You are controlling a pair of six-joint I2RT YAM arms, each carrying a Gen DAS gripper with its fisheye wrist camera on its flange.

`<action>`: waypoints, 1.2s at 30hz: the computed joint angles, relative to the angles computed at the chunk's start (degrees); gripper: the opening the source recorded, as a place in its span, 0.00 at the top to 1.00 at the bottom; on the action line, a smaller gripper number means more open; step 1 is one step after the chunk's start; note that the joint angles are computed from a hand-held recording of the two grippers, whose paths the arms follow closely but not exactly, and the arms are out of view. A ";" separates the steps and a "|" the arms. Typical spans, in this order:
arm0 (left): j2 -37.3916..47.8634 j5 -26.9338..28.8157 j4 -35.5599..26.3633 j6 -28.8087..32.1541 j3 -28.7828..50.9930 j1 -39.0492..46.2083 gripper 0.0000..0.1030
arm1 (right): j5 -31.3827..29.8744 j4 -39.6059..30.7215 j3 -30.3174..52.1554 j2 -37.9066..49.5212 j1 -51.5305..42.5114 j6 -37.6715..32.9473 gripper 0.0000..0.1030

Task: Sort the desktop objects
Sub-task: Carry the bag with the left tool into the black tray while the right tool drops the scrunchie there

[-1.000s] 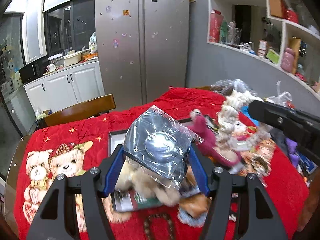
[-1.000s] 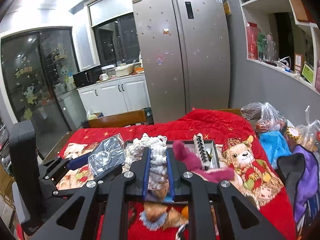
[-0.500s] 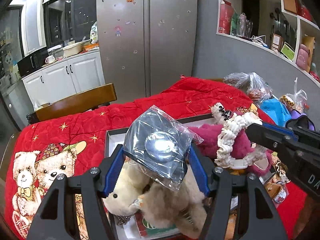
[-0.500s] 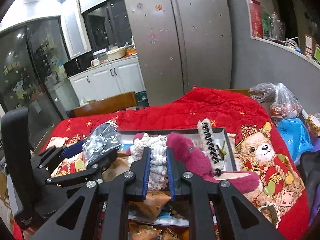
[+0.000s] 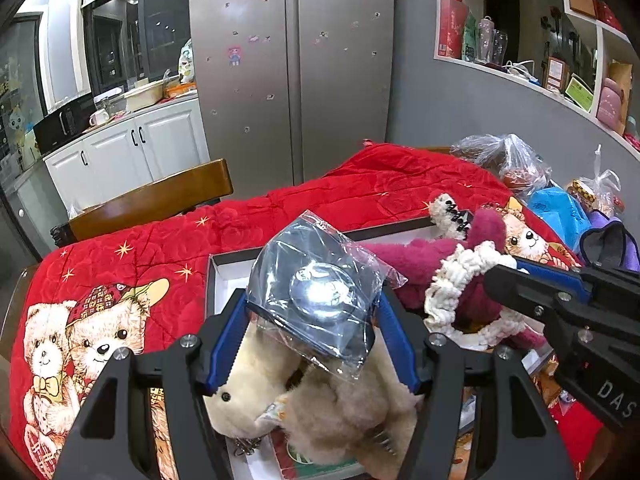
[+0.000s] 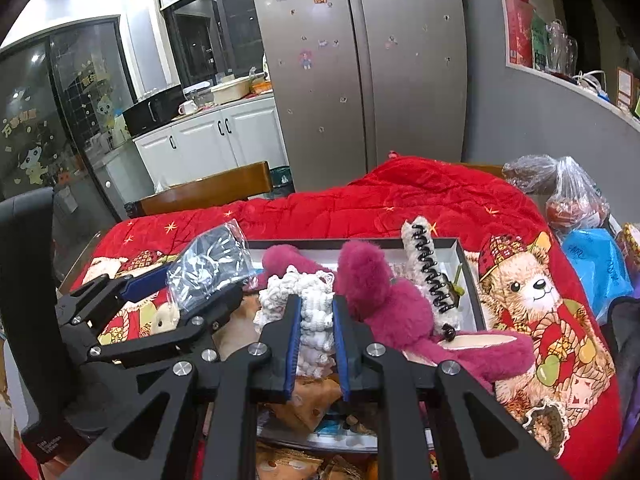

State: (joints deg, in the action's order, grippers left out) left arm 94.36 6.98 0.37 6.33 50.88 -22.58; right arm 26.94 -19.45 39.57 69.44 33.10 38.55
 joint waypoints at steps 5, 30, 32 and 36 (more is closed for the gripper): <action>-0.43 -0.11 0.34 0.01 -0.09 0.26 0.36 | -0.06 1.03 -0.78 -0.77 -0.31 0.09 0.83; -4.45 0.06 -1.21 -1.01 -1.06 1.47 0.07 | -0.79 4.20 -3.90 -8.20 -0.51 0.20 0.41; -4.99 0.15 -1.18 -0.84 -1.31 1.48 0.07 | -1.01 3.74 -3.82 -8.61 -0.74 0.21 0.41; -6.65 0.39 -1.09 -0.53 -1.92 1.93 0.07 | -0.69 2.39 -3.49 -9.63 -0.92 -0.13 0.29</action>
